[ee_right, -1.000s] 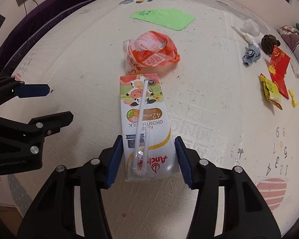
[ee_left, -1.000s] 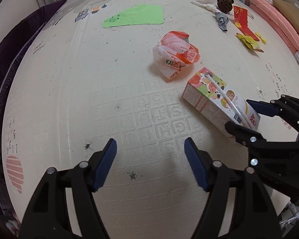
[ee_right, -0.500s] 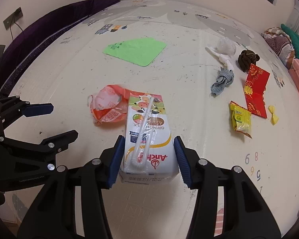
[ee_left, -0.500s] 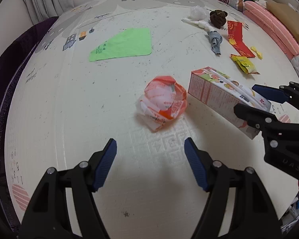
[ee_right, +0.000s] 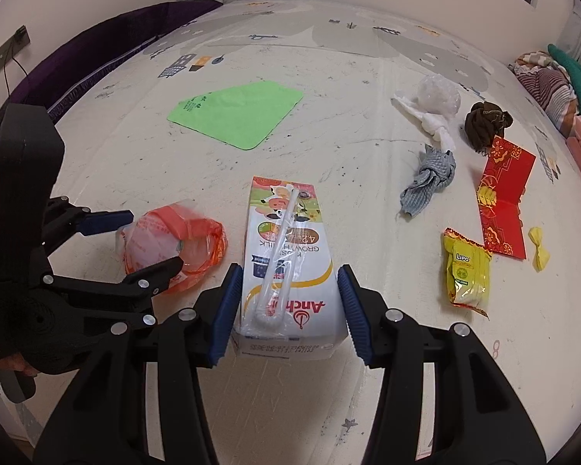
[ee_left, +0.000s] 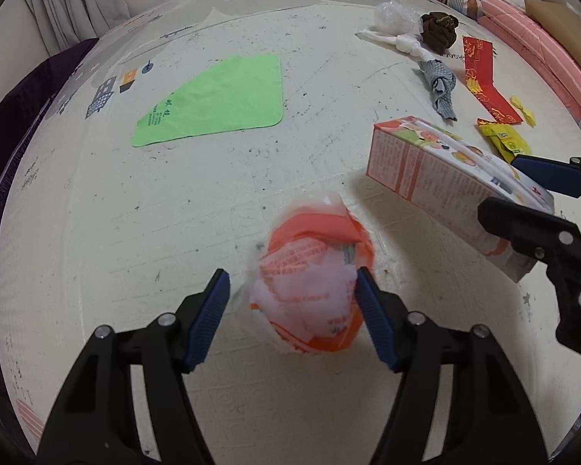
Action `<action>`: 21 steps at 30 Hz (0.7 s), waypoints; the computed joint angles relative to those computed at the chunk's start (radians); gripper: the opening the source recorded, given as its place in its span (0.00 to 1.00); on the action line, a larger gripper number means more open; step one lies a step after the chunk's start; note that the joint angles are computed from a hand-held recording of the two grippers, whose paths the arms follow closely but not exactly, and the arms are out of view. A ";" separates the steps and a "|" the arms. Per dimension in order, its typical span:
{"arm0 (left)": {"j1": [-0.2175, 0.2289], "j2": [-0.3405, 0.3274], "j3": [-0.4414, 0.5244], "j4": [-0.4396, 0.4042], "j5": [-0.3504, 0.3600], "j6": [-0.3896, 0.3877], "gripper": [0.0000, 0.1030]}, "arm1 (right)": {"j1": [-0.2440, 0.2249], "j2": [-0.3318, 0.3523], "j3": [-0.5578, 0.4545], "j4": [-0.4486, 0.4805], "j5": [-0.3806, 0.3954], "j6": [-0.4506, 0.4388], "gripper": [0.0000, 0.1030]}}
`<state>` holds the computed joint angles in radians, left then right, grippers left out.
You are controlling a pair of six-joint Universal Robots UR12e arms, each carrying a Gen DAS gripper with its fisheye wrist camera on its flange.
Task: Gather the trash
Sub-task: 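Grasp the orange plastic bag with the left tool while the right tool holds the carton, then carry both items to the grey bin and drop the carton from the right tool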
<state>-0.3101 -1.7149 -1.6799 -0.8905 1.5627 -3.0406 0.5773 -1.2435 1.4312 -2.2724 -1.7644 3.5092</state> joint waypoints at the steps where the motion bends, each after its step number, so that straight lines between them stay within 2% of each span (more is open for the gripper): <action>1: -0.002 -0.002 -0.002 0.006 0.008 -0.006 0.52 | -0.001 0.001 -0.001 -0.001 0.004 -0.001 0.47; 4: -0.001 0.004 -0.010 0.028 -0.005 -0.009 0.45 | -0.005 0.003 -0.002 0.000 0.018 -0.002 0.47; 7: 0.003 0.016 -0.013 0.038 -0.020 -0.033 0.45 | -0.005 0.000 -0.002 0.001 0.023 -0.010 0.47; 14: 0.002 0.058 -0.023 0.046 0.008 -0.060 0.44 | 0.000 -0.013 -0.012 0.010 0.045 -0.027 0.47; 21: 0.008 0.138 -0.064 0.020 0.059 -0.161 0.44 | 0.021 -0.027 -0.039 0.019 0.074 -0.088 0.47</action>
<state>-0.3025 -1.5764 -1.7436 -0.8701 1.6221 -3.2018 0.5979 -1.2705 1.3919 -2.2536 -1.6899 3.4212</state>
